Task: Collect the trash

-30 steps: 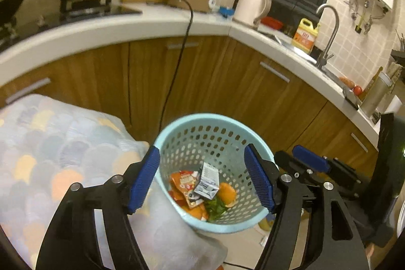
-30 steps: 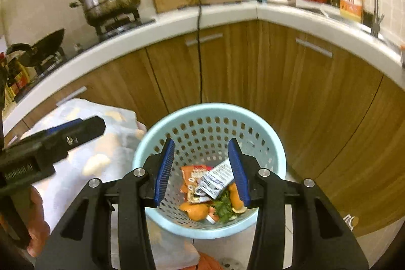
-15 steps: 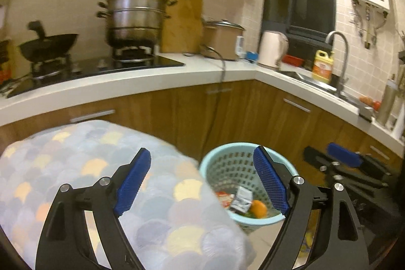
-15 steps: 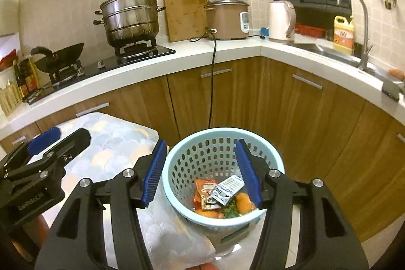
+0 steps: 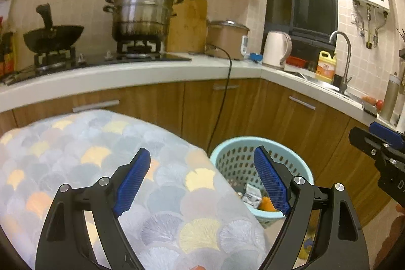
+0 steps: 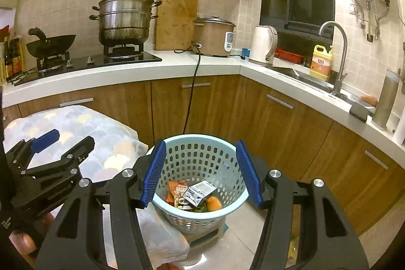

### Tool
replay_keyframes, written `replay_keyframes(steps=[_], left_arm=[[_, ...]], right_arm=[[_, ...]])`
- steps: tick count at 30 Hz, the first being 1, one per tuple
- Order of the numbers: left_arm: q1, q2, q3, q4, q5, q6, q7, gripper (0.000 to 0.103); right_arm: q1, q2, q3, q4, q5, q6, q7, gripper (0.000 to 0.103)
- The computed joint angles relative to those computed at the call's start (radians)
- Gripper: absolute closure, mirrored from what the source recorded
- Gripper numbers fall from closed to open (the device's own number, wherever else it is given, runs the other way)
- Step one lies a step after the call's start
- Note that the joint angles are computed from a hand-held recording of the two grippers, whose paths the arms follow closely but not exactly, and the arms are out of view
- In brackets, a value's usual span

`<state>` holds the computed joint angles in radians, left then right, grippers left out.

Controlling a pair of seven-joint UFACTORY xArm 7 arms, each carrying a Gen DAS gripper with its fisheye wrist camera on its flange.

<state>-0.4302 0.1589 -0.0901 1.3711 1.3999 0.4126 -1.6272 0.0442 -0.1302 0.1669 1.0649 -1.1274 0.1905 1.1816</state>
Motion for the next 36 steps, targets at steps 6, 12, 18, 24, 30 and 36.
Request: replay_keyframes(steps=[6, 12, 18, 24, 30, 36], left_arm=[[0.006, -0.032, -0.004, -0.037, 0.02, 0.036, -0.043, 0.021], [0.003, -0.044, -0.03, -0.042, 0.076, 0.091, -0.061, 0.021], [0.002, -0.041, -0.039, -0.038, 0.077, 0.098, -0.04, 0.021], [-0.003, -0.035, -0.038, -0.031, 0.067, 0.104, -0.029, 0.021], [-0.005, -0.038, -0.037, -0.033, 0.067, 0.104, -0.036, 0.021], [-0.004, -0.039, -0.038, -0.034, 0.073, 0.103, -0.029, 0.021]], right_arm=[[-0.003, 0.003, 0.018, 0.026, -0.113, 0.012, 0.129, 0.049], [0.018, 0.001, -0.001, 0.037, -0.141, 0.012, 0.177, 0.049], [0.033, 0.015, -0.03, 0.023, 0.01, -0.03, 0.059, 0.049], [0.007, 0.02, -0.006, 0.03, -0.031, -0.026, 0.101, 0.049], [0.016, 0.025, -0.008, 0.034, -0.048, -0.012, 0.11, 0.049], [0.037, 0.033, -0.004, 0.048, -0.13, 0.032, 0.154, 0.049]])
